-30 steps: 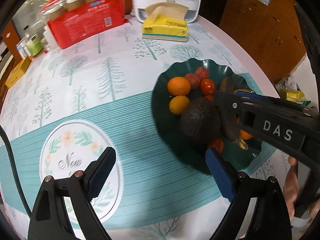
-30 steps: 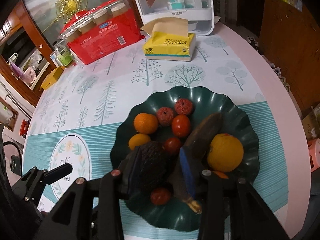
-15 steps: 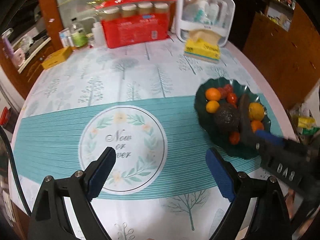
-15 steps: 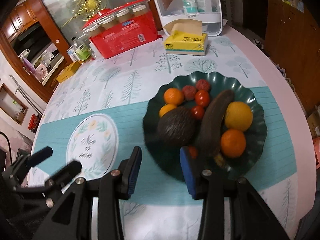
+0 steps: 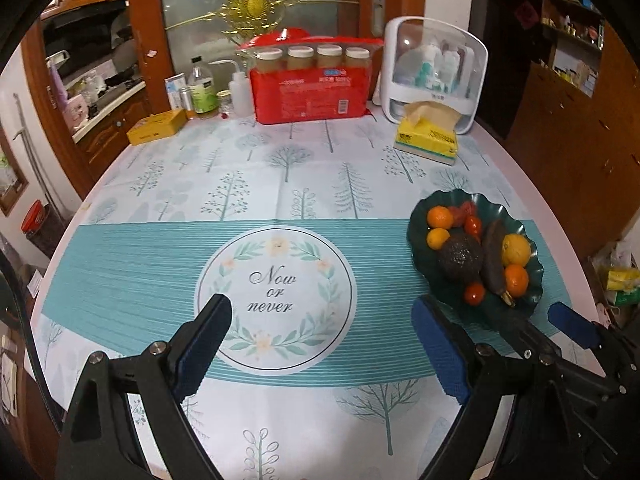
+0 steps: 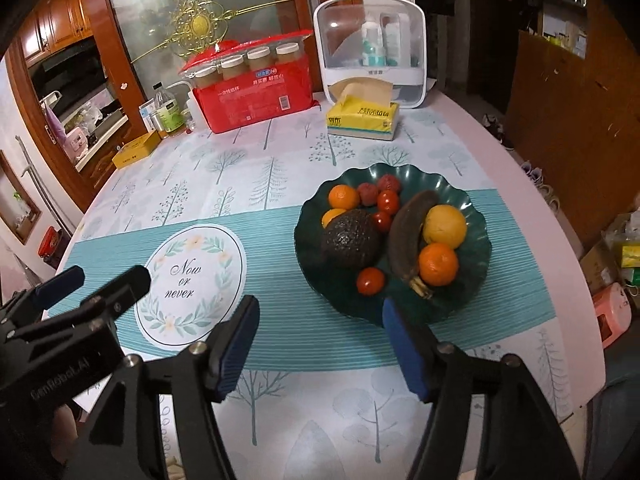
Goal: Organize fruits
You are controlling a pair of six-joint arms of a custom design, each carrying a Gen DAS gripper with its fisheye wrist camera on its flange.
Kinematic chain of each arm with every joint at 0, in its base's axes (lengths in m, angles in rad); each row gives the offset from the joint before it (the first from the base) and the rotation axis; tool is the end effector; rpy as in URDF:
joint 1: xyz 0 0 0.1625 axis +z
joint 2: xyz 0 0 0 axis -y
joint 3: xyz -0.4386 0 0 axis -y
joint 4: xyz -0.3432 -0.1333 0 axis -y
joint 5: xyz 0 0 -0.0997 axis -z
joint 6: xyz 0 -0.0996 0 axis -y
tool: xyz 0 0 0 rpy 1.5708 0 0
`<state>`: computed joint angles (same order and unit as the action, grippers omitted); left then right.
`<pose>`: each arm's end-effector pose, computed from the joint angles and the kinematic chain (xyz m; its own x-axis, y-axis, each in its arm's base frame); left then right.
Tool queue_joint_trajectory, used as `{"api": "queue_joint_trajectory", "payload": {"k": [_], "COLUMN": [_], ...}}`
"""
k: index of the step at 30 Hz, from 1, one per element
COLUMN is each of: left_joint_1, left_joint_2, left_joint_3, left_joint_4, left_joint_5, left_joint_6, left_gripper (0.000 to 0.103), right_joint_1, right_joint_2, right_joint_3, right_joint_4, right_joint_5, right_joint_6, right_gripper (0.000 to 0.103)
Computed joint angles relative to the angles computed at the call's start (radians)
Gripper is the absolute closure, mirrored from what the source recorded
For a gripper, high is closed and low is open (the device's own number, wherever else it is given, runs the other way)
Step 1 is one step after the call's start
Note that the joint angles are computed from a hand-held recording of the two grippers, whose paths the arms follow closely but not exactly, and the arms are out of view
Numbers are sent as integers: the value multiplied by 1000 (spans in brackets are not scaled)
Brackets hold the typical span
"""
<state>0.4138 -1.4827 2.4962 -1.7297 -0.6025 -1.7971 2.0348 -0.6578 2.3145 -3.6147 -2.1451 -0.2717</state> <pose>-0.1359 -0.2949 0.1959 -0.6623 -0.4297 -0.6137 0.1976 0.6899 -0.6964 0.2684 -0.3594 0.0489 -0.7005 -0.4075 0.5859 -0.6253 0.7461 -0.2288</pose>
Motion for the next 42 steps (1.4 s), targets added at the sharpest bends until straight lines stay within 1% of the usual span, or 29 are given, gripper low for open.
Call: {"api": "queue_joint_trajectory", "payload": {"k": [3,7,13,21,42], "left_joint_1": [-19,-23,-36,-44,-33], "left_joint_2": [-1,2,-5,-17,-4], "left_joint_3": [1,8,8,9,7], "left_joint_4": [32,19,51,71,45], "left_joint_5": [-14,-31,-36,-37,-38], "left_joint_6": [-31,-26,-61,-78,-71], "left_gripper": [12,12,12,12,12], "right_joint_1": [13,25,44,52,50], "right_joint_2": [2,6,12,12,16], "right_joint_3": [7,12,26,25,24], "right_joint_4": [-15,-51,-106,-99,-99], "right_joint_5": [-8,-20,-24,-25,-24], "right_joint_6": [-7,-19,-47,-45,-41], "right_gripper": [38,38,35,35,35]}}
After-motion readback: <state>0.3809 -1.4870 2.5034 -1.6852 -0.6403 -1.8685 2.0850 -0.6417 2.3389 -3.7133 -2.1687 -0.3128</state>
